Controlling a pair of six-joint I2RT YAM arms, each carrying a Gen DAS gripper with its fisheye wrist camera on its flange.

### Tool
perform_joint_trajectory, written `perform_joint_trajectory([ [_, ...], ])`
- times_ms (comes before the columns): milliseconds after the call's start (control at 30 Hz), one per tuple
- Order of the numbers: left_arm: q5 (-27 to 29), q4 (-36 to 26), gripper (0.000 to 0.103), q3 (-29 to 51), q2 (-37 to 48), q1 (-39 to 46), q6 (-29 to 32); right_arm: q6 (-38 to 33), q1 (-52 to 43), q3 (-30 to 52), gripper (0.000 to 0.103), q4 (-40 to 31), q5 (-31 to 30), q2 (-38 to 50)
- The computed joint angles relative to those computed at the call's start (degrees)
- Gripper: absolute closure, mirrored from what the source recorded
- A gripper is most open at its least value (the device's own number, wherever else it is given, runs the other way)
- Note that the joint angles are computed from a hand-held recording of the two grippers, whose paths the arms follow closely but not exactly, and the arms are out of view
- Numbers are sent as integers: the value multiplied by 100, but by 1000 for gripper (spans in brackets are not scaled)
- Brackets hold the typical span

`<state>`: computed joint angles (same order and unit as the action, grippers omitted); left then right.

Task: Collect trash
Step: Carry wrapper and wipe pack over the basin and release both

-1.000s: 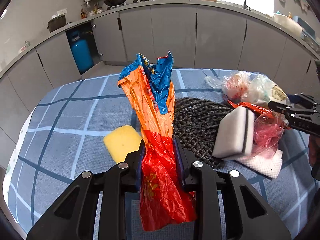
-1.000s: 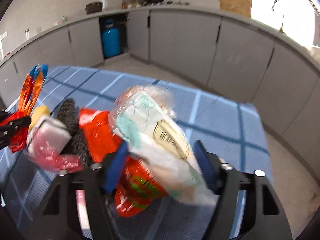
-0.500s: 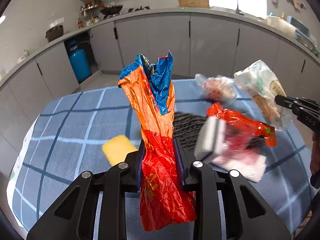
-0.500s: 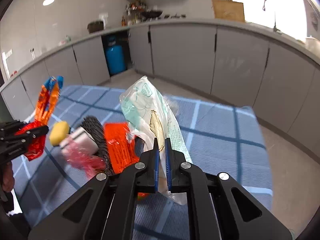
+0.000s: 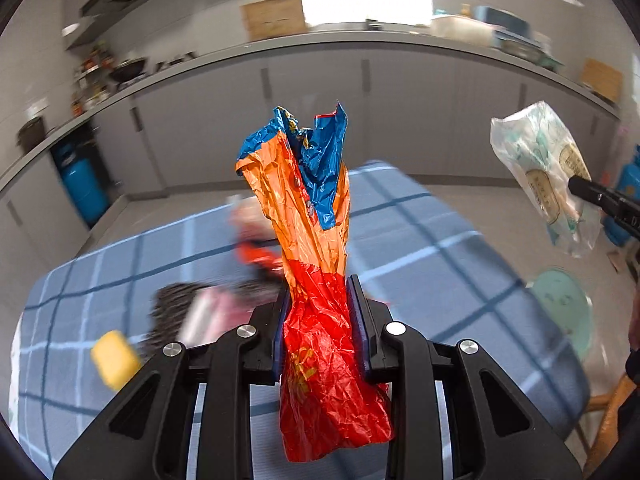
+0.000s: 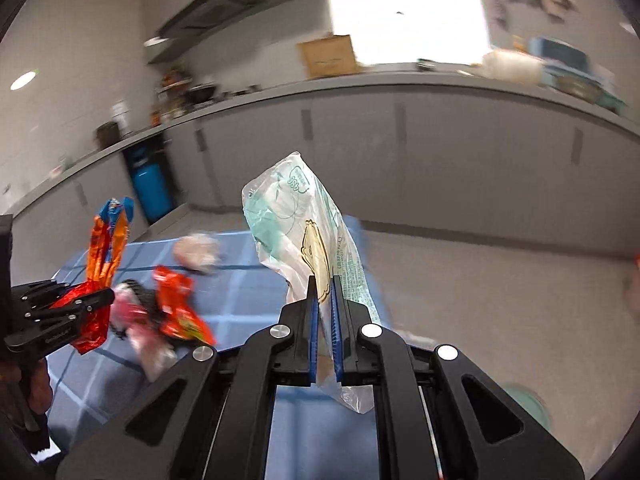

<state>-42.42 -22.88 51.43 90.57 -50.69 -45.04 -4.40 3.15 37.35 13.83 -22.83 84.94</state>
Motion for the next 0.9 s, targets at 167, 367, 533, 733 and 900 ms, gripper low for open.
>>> perform_joint_trajectory([
  [167, 236, 269, 75, 1063, 1099, -250, 421, -302, -876, -332, 95, 25, 19, -51],
  [367, 430, 296, 75, 2470, 2298, -562, 787, -440, -1572, -714, 95, 332, -81, 204],
  [533, 680, 247, 75, 3556, 3123, -744, 1075, -601, -2129, -778, 95, 477, -229, 541],
  [733, 1212, 195, 75, 4862, 4170, -924, 1372, -747, -2701, -694, 94, 643, -310, 1167],
  [900, 1530, -243, 75, 6217, 5199, -1024, 1607, -842, -3070, -461, 94, 766, -364, 1891],
])
